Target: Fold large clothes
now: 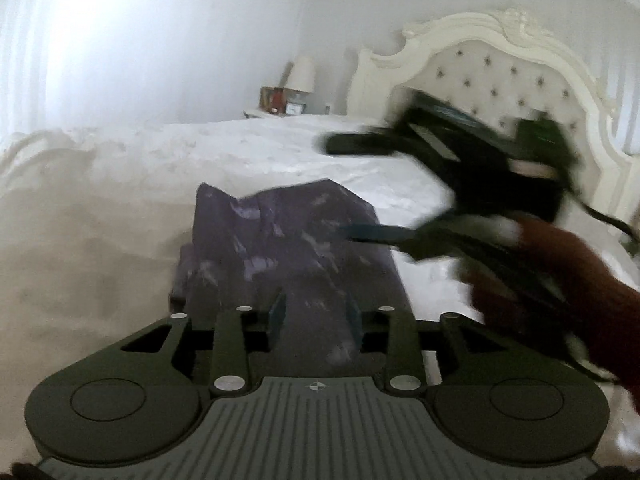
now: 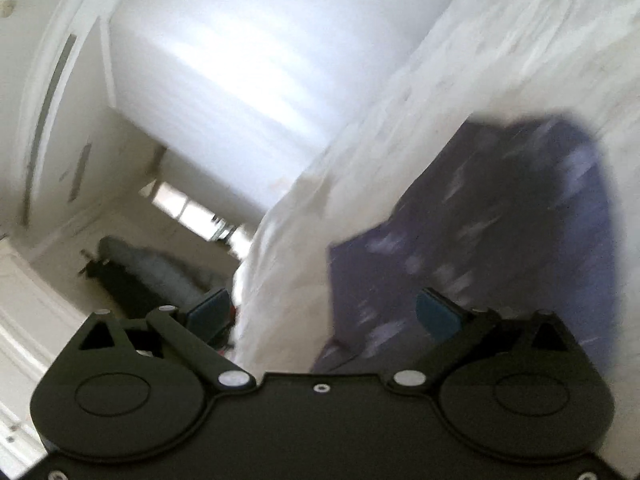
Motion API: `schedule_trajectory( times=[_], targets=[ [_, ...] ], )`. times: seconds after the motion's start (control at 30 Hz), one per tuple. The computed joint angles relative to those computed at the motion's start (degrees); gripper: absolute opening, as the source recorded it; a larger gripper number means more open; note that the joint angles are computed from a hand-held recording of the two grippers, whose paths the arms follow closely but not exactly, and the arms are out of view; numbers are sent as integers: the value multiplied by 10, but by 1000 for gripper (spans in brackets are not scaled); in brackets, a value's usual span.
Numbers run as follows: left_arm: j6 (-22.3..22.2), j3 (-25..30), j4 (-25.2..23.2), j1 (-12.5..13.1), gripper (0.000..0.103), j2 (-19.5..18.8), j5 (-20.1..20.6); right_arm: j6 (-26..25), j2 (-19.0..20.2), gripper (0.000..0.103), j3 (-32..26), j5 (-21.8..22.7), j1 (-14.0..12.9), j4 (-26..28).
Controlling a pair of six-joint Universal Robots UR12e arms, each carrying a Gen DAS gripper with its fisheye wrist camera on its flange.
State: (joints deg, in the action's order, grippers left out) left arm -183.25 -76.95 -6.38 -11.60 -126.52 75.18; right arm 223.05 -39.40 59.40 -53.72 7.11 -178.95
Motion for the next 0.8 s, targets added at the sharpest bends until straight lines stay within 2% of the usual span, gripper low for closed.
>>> schedule_trajectory(
  times=[0.13,0.23,0.27,0.3,0.37,0.43,0.5,0.67,0.8],
  targets=[
    [-28,31,-27,-1,37,-24,35,-43,-28,100,43,-93,5,3],
    [-61,48,-102,9,36,-37,22,-97,-50,100,73,-144,7,23],
    [-75,47,-108,12,36,-40,16,-113,-50,100,68,-167,12,36],
    [-79,42,-96,13,36,-41,12,-134,-60,98,83,-178,10,41],
    [-75,37,-87,13,36,-38,10,-173,-62,84,83,-208,16,56],
    [-68,38,-87,11,36,-39,17,-213,-58,58,69,-233,24,76],
    [-66,35,-83,12,36,-38,17,-243,-38,49,29,-264,36,99],
    [-69,39,-85,11,36,-41,17,-305,-3,49,-41,-307,49,143],
    [-66,39,-84,11,36,-41,17,-337,35,49,-115,-355,56,219]
  ],
)
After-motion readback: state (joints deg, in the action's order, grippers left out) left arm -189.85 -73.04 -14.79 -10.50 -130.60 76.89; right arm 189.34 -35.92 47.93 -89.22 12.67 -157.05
